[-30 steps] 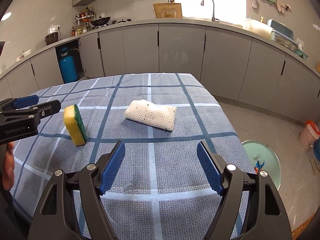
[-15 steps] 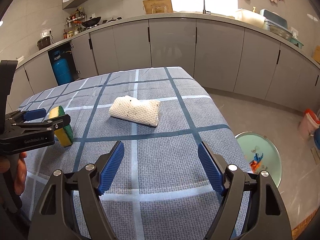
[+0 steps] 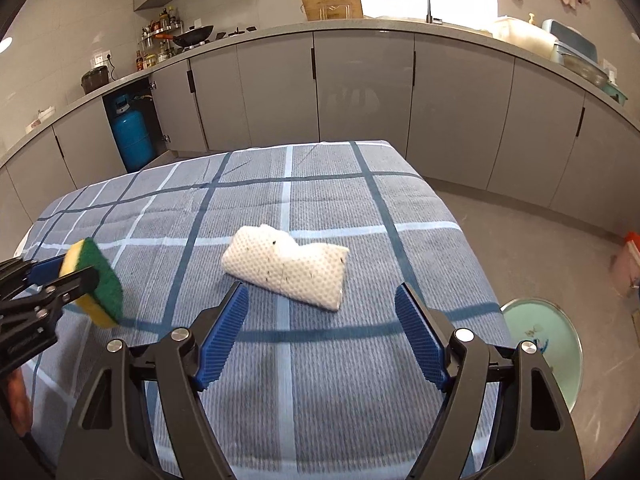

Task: Collect trash
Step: 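Grasp the yellow-green sponge with the left tool while the right tool grasps the white mesh cloth, then carry the sponge with the left tool while the right tool carries the cloth over the bin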

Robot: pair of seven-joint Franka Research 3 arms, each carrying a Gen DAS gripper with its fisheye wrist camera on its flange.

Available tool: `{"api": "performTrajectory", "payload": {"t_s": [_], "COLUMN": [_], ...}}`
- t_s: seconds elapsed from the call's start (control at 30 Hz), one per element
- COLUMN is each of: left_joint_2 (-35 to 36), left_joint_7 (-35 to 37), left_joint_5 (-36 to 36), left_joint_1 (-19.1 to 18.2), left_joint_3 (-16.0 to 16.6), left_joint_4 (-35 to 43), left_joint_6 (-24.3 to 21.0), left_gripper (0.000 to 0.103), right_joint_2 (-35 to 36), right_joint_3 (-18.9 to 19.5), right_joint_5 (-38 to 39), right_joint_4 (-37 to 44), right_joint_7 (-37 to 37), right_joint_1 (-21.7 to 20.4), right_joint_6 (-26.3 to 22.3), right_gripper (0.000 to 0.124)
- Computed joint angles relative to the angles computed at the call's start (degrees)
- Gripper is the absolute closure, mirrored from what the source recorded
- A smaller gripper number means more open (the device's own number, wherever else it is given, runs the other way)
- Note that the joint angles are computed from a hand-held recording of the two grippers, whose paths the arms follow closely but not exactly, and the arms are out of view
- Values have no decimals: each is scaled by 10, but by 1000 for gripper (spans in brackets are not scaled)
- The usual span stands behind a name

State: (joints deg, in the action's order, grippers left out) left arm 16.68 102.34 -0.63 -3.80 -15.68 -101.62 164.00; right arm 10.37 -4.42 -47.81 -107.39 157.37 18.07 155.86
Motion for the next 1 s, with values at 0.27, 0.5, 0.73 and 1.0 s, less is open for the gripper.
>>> {"api": "performTrajectory", "payload": {"t_s": [0.27,0.5,0.73,1.0], "left_joint_2": [15,23,21,15], "left_joint_7": [-29,-36,-46,-46], "left_joint_5": [28,40,55,63], "left_joint_1": [-2,-1,-7,-14], "left_joint_3": [16,16,19,14], "left_joint_4": [23,33,32,38], "left_joint_6": [0,-7,-2,-5], "left_gripper": [60,60,60,60], "right_joint_2": [55,67,40,-28], "right_joint_3": [-4,-16,-57,-53], "right_joint_5": [141,224,165,6], "right_joint_4": [45,43,11,-43], "right_joint_7": [-111,-179,-131,21], "right_joint_1": [-12,0,37,36], "right_joint_6": [23,43,64,68], "right_gripper": [69,106,116,116]}}
